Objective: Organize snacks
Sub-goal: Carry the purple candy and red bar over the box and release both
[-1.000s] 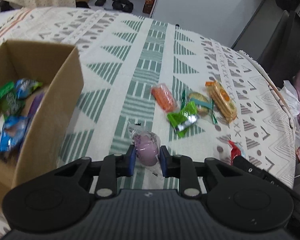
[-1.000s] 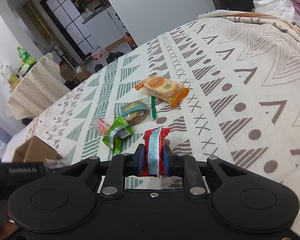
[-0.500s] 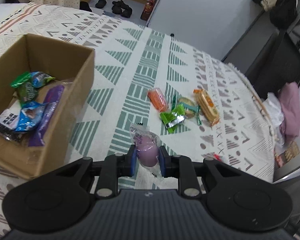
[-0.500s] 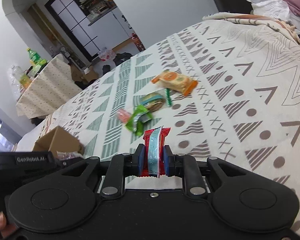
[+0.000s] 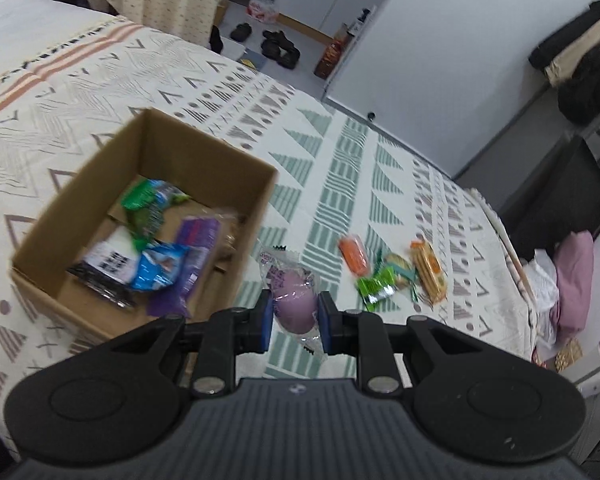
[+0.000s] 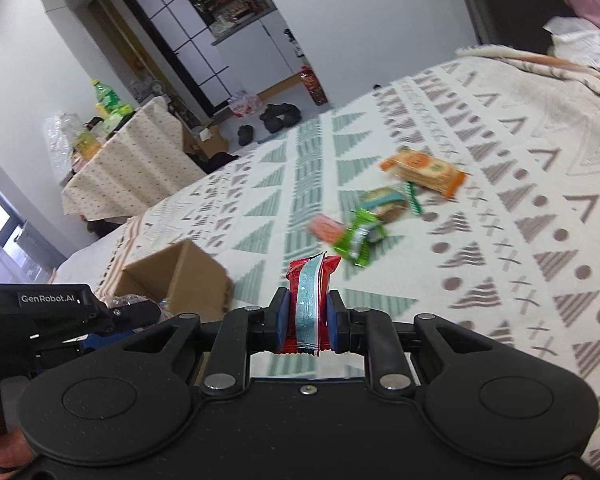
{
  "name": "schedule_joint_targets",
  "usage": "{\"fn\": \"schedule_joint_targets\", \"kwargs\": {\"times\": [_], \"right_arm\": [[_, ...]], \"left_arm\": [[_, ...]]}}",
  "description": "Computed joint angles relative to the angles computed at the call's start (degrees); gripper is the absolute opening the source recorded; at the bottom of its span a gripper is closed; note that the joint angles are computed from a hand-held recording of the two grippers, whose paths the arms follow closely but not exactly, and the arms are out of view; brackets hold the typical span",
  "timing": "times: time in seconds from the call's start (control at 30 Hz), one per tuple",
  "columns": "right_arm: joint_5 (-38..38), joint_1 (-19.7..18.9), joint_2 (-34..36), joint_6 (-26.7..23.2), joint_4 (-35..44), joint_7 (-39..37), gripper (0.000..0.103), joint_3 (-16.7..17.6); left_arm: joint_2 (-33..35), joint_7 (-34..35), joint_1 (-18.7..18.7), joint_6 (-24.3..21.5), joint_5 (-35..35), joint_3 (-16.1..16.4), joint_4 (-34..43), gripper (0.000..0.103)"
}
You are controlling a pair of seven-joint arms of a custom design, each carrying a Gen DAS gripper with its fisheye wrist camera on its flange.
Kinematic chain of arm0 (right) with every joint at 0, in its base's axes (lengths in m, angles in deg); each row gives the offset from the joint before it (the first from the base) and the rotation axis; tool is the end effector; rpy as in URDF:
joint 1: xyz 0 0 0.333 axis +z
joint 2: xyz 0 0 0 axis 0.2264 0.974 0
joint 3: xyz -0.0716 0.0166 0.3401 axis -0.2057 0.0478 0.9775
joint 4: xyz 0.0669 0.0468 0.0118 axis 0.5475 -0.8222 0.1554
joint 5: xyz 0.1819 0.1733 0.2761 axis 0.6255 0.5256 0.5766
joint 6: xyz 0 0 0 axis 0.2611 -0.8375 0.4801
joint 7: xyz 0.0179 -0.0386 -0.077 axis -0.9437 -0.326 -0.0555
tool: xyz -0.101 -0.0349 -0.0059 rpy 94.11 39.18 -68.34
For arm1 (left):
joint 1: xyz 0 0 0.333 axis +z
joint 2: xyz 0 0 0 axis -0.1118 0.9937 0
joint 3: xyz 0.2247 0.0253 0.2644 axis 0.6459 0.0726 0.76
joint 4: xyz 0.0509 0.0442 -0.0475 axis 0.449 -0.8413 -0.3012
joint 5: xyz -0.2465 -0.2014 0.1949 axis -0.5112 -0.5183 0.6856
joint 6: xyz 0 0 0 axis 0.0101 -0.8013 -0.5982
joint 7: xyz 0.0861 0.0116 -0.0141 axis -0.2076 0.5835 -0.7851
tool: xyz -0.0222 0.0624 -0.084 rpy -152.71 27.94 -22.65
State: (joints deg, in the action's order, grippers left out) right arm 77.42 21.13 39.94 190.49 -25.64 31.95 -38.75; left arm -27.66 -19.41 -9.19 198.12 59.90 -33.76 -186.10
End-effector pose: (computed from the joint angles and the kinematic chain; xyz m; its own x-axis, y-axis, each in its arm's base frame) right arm 0.7092 0.1644 0.4756 0.3352 -0.8180 -0.4674 -0.7664 0.0518 -0.6403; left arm 0.6415 -0.1119 0.5232 0.5512 -0.7328 0.3989 -0.5153 -0.6750 -0.5280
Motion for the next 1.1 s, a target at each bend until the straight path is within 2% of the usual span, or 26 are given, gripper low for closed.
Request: {"fn": "schedule_joint_targets", "kwargs": {"times": [0.27,0.7,0.93,1.1], "right_arm": [[-0.3,2.3,-0.7,0.4,1.1,3.2,0.02,0.7],[-1.6,5.7,-2.0,1.6,1.4,3.9,0.02,1.4],[-3.4,7.5,-1.9,1.1,1.0,4.2,0.02,1.6],[-4.8,8.9,-1.3,0.6,1.4,5.4,0.02,1.5]], "left_arm": [[-4.2,-6.2,0.8,1.4,4.6,1.7,-3.8,0.022],[-9.2,-11.5,4.9,3.5,4.8,2.5,-10.2,0.022],[-10.5,-10.1,6.5,4.7,1.6,2.4,-12.8,0.022],[-10.1,-6.0,7.2,4.8,-3.5,2.2,-13.4,0.023]]}}
